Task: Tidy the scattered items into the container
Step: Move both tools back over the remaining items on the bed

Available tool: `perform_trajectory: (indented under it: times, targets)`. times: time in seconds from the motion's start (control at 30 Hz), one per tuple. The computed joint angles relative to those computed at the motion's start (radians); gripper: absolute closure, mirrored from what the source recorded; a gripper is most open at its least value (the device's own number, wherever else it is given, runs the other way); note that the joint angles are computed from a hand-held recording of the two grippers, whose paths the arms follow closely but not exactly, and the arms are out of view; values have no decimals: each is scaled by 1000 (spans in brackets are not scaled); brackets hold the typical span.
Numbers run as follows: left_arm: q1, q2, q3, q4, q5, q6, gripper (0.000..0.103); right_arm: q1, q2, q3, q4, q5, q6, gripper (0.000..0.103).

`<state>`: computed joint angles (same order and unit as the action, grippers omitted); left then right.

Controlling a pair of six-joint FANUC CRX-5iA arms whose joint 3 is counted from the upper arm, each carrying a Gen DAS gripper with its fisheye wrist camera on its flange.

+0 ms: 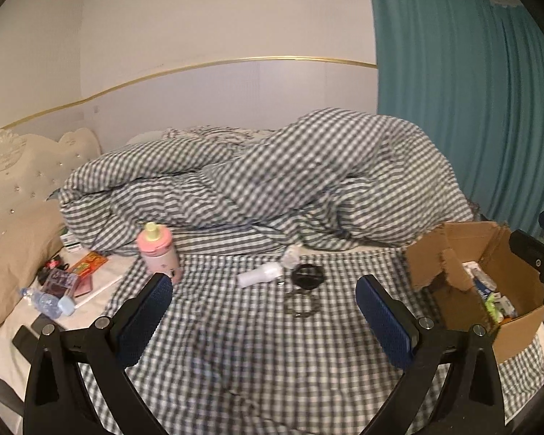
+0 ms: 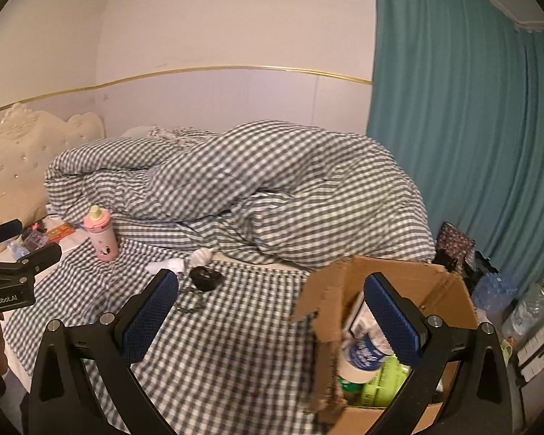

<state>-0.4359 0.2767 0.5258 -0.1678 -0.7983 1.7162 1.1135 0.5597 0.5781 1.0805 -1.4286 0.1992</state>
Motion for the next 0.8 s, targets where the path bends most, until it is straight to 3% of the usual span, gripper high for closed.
perform_trajectory:
  times: [0.43,0.8]
  targets:
    - [61,21,-13,25,-10,-7,0,-28,128,180,-64,72,120,0]
    - [83,175,110,71,-52,-67,0,-95,199,246,-195,135,178,0]
